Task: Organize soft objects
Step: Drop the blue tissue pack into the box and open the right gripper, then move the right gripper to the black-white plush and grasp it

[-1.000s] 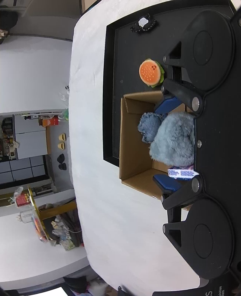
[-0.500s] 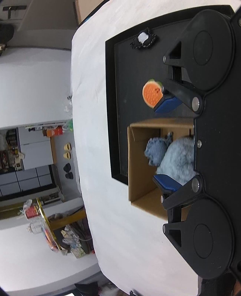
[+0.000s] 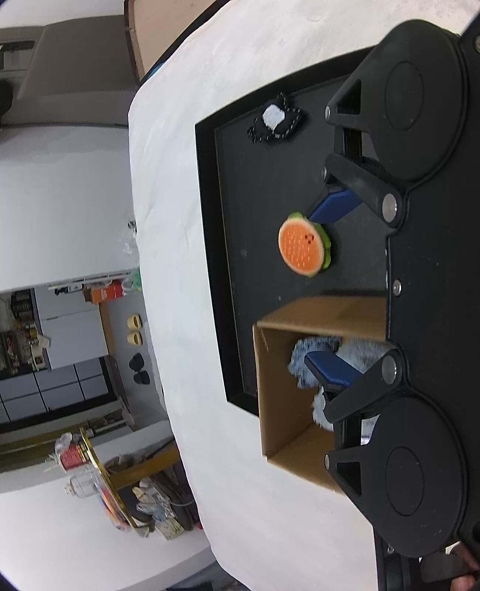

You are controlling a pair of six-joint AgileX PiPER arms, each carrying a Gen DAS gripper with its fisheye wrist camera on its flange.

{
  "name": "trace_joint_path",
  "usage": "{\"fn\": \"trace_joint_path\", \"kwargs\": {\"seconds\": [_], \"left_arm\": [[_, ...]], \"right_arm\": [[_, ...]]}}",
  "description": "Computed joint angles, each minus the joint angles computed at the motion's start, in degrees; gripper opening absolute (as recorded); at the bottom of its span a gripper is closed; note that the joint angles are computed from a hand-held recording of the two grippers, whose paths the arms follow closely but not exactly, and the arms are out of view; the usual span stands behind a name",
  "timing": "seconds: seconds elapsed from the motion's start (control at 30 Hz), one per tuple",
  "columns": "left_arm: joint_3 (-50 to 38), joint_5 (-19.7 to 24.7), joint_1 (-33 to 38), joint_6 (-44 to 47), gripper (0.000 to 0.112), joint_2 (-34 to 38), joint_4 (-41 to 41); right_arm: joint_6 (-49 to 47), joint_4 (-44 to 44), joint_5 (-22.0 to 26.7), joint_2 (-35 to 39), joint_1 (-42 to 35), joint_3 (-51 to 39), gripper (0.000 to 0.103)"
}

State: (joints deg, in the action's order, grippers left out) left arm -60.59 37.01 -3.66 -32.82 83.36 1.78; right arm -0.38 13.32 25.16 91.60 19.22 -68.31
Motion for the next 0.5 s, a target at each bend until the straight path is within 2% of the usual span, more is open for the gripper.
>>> {"fn": "trace_joint_path", "kwargs": {"seconds": [0.5], "left_arm": [[-3.16,2.15,-5.01,-6.92,0.072,2.83,6.45]], "right_arm": [[0.11,-0.01,-1.18,2.97,-7.36,1.11,0.081]]}}
